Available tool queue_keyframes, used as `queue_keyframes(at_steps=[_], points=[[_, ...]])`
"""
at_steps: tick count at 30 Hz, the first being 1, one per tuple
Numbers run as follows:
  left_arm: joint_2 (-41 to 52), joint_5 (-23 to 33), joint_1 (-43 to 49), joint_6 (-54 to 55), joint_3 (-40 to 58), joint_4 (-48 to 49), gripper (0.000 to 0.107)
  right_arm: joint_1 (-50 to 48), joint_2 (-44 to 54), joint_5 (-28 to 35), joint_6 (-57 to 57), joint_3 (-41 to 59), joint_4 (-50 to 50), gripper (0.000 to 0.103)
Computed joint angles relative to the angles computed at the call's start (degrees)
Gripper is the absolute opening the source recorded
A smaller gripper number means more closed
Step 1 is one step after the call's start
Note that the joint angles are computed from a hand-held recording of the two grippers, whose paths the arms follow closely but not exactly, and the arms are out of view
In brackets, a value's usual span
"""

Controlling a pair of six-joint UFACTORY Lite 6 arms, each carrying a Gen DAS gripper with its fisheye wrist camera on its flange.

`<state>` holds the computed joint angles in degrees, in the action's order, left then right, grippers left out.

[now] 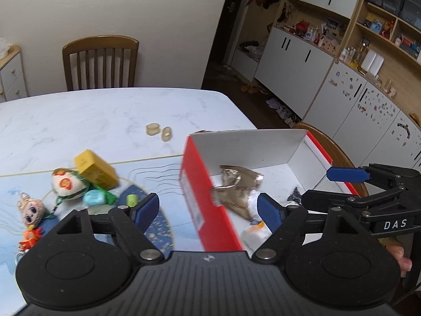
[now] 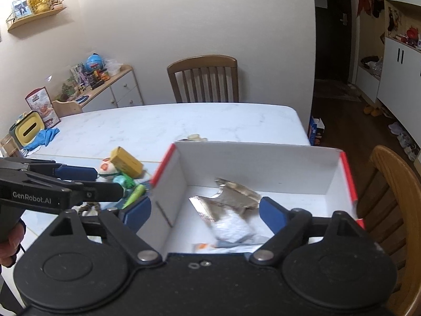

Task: Organize objects
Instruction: 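Move both grippers back from the box to the table items, then grasp the brown bead bracelet with the right gripper while the left grasps the red dragon keychain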

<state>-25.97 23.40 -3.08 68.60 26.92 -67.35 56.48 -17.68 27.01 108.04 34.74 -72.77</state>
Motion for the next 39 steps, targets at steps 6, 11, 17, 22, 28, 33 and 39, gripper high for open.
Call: queue_keyframes(at_steps=[6,11,17,22,28,33,39], points=[[0.8,11.4,16.5,11.2,-0.4,-0.9,0.084,6.8,8.7,4.4,5.4,7.9,-1.4,0.091],[5.8,18.1,30.3,22.5,0.8,-1.3,0.089,10.4,16.9,5.1,7.2,15.2,-1.3,0.091],[16.3,23.3,44.3,34.6,5.0,-1.7,0.101,13.0,28.2,4.6,5.0,26.4,1.6,0.091],[25.2,22.5,49.9,43.2,8.7,-2.9,0.101,14.0,38.2,4.7,0.9,37.4,5.1,0.091],[36.2,20.3,52.4,50.4,14.6,-4.4,0.101,13.9,49.9,4.2,-3.9,49.2,10.8,0.090],[43.8,18.2,52.1,56.1,18.6,-7.8,0.101,13.2,59.2,4.5,-9.7,58.6,17.4,0.085],[50.8,15.5,50.6,60.8,22.5,-12.4,0.101,11.9,68.8,6.0,-17.8,69.9,25.3,0.073]])
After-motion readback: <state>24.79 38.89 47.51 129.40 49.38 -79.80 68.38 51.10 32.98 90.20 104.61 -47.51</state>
